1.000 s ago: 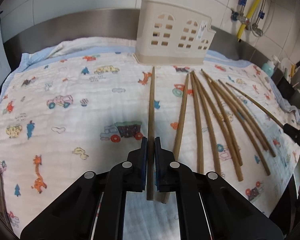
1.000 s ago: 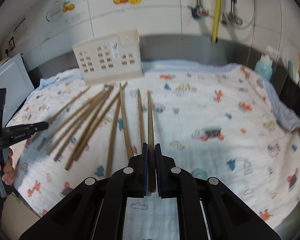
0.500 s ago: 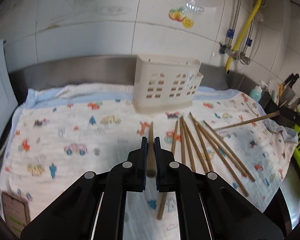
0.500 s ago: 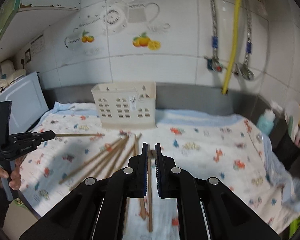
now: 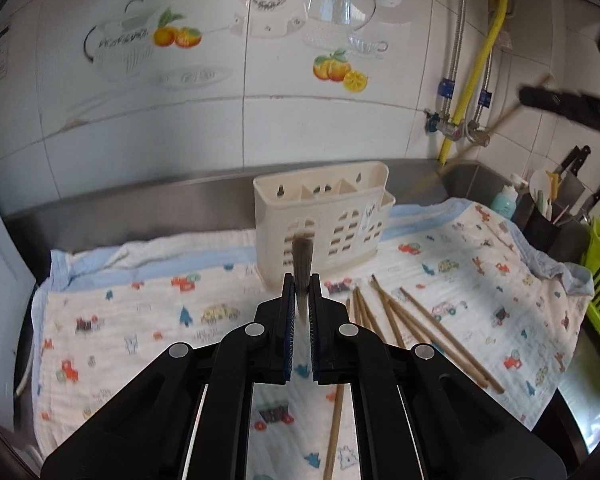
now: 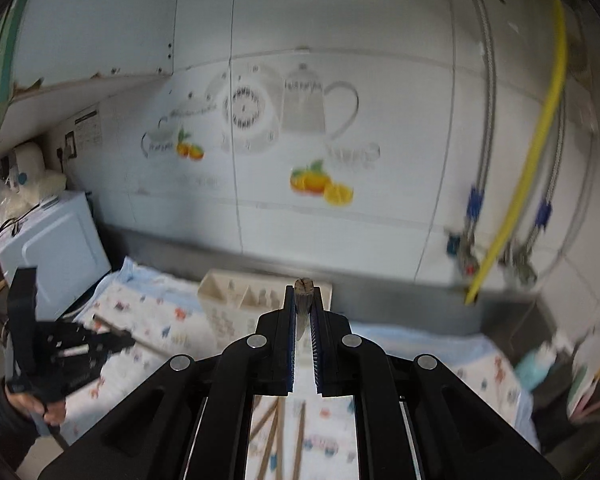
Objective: Organize utensils
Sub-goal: 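Lift the left tool's chopstick into the cream holder and open while the right tool does likewise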
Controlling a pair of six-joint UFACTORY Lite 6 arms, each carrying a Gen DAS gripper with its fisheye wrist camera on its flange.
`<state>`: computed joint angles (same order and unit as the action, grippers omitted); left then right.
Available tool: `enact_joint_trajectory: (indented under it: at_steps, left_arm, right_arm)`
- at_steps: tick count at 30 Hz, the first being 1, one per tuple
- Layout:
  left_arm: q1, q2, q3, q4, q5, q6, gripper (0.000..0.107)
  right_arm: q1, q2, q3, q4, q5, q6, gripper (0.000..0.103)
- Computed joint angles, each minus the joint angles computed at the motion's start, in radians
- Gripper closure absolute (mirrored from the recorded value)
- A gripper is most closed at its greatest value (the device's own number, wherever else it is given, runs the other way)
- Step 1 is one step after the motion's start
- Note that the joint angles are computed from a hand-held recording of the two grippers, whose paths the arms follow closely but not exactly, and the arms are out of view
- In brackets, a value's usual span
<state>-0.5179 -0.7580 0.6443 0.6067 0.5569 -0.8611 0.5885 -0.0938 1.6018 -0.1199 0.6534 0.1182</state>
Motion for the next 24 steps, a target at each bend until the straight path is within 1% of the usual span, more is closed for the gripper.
enact_joint_trajectory:
  at_steps: [1,3,5,7,11,13,15,17,19,23,24]
  left_arm:
    - [0.014,0.011,0.022,-0.028,-0.003,0.037,0.102]
    - [0.018,0.03,0.065,-0.03,0.009,0.057,0.102]
    - [0.045,0.048,0.122,-0.093,0.008,0.133,0.102]
    - [0.034,0.062,0.167,-0.083,0.026,0.134,0.102]
    - [-0.027,0.125,0.304,0.003,0.079,0.09,0.102]
    - [-0.05,0.163,0.377,0.044,0.096,0.07,0.102]
    - [-0.093,0.216,0.46,0.139,0.134,0.012,0.102]
    - [-0.098,0.267,0.532,0.164,0.14,0.014,0.102]
    - [-0.115,0.337,0.621,0.232,0.16,-0.014,0.102]
    - [-0.103,0.445,0.721,0.327,0.158,-0.059,0.102]
    - [-0.101,0.477,0.743,0.381,0.166,-0.096,0.102]
  right_arm:
    - [-0.002,0.072,0.104,-0.001,0.033,-0.008,0.096]
    - [-0.009,0.195,0.273,0.017,0.09,-0.033,0.096]
    - [-0.005,0.295,0.396,-0.001,0.134,-0.032,0.096]
    - [-0.001,0.395,0.503,-0.019,0.176,-0.027,0.096]
    - [-0.011,0.536,0.62,-0.007,0.219,-0.033,0.096]
    - [-0.016,0.572,0.633,0.004,0.219,-0.035,0.096]
    - [-0.02,0.598,0.638,0.01,0.214,-0.035,0.096]
    - [-0.024,0.607,0.63,0.016,0.207,-0.036,0.096]
    - [-0.027,0.617,0.62,0.023,0.199,-0.041,0.096]
    - [-0.024,0.619,0.59,0.016,0.179,-0.041,0.096]
    - [-0.022,0.617,0.578,0.01,0.171,-0.039,0.096]
